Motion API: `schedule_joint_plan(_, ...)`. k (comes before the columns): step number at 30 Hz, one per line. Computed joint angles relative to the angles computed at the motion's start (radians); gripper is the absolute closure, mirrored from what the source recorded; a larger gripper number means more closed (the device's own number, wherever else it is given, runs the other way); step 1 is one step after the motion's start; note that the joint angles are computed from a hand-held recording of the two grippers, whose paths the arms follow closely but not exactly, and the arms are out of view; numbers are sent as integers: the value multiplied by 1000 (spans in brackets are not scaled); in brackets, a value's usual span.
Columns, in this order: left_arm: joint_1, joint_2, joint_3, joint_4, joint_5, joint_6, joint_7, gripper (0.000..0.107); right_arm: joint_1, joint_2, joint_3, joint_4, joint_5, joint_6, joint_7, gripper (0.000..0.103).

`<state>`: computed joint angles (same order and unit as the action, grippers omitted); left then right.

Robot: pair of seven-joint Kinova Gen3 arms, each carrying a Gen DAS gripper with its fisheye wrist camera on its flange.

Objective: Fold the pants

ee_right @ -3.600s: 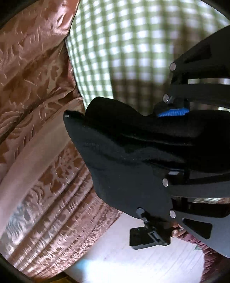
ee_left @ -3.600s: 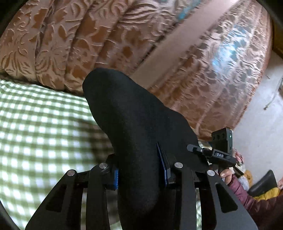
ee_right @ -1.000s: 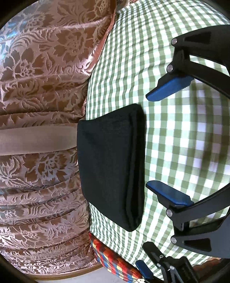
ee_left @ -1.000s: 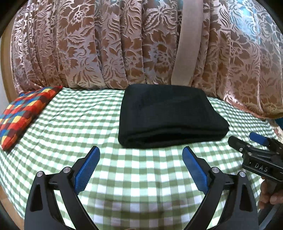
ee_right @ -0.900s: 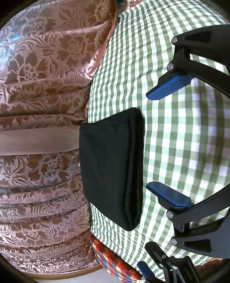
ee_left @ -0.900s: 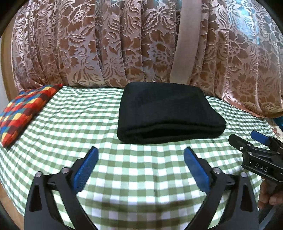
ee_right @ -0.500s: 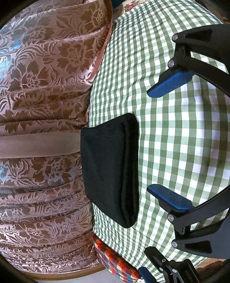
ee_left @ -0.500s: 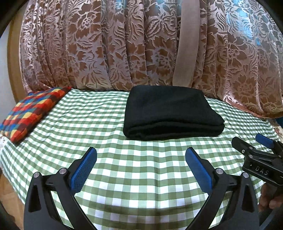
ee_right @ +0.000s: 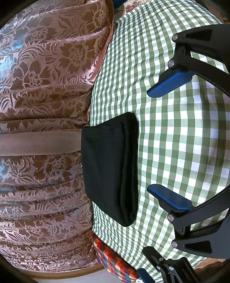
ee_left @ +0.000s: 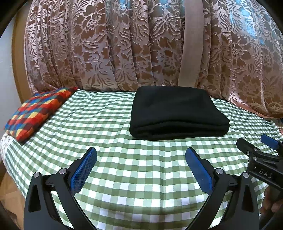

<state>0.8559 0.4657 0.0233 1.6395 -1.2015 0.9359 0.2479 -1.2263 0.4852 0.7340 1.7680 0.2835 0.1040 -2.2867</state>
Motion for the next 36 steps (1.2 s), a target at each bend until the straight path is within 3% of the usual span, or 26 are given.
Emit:
schedule_joint_plan(7,5,0,-1,-2,1,30,9,8,-44,8,45,10,-8,-15,-2,5)
schedule_joint_plan(36,3,7,4,-9,0,62,5,8,-30,7,29,9,-55,-11,35,5)
